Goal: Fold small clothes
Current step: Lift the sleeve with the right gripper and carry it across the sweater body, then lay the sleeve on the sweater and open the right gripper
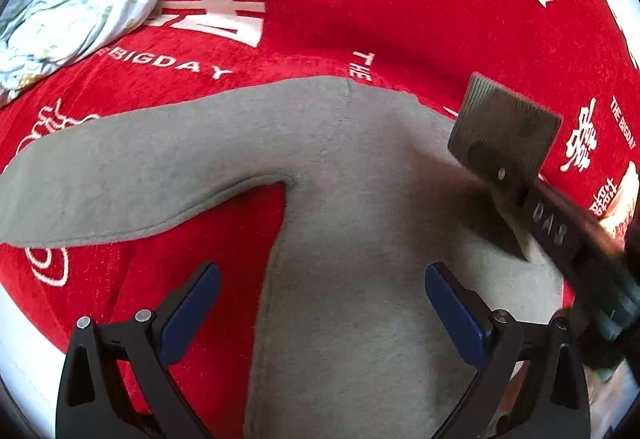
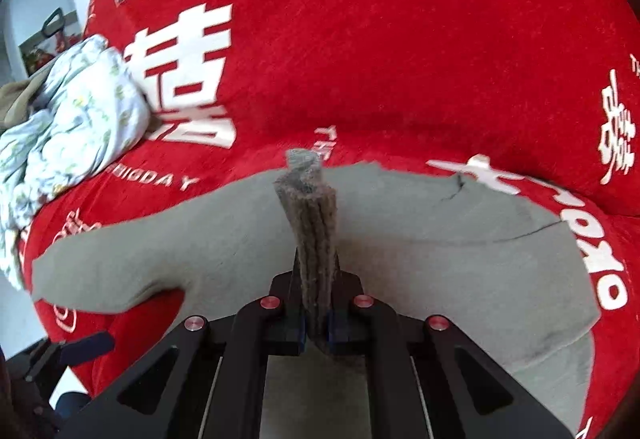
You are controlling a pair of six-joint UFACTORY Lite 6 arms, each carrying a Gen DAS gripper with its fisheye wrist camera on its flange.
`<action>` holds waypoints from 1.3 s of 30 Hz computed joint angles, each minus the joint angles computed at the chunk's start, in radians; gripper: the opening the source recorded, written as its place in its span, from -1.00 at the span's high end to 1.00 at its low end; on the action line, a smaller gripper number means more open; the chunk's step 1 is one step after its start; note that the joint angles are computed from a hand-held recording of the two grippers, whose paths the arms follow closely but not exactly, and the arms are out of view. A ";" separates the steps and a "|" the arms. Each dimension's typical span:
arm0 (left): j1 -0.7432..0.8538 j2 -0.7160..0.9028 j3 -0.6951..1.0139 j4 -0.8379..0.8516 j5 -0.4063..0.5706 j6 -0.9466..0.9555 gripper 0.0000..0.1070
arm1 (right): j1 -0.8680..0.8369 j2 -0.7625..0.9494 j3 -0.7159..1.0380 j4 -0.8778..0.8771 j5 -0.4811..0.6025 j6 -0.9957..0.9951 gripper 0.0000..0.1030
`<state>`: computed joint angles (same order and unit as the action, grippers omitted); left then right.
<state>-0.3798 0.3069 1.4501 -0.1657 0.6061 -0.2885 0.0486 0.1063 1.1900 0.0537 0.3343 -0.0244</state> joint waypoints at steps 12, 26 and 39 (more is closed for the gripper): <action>0.020 -0.035 -0.077 0.018 -0.020 -0.022 -0.91 | -0.005 0.048 -0.017 0.225 0.001 -0.163 0.85; 0.036 -0.073 -0.136 0.016 -0.026 -0.042 -0.91 | -0.046 0.129 0.017 0.756 0.136 -0.624 -0.33; -0.191 0.187 0.269 0.123 0.070 -0.143 -0.91 | -0.477 0.113 0.034 0.404 0.124 -0.542 -0.46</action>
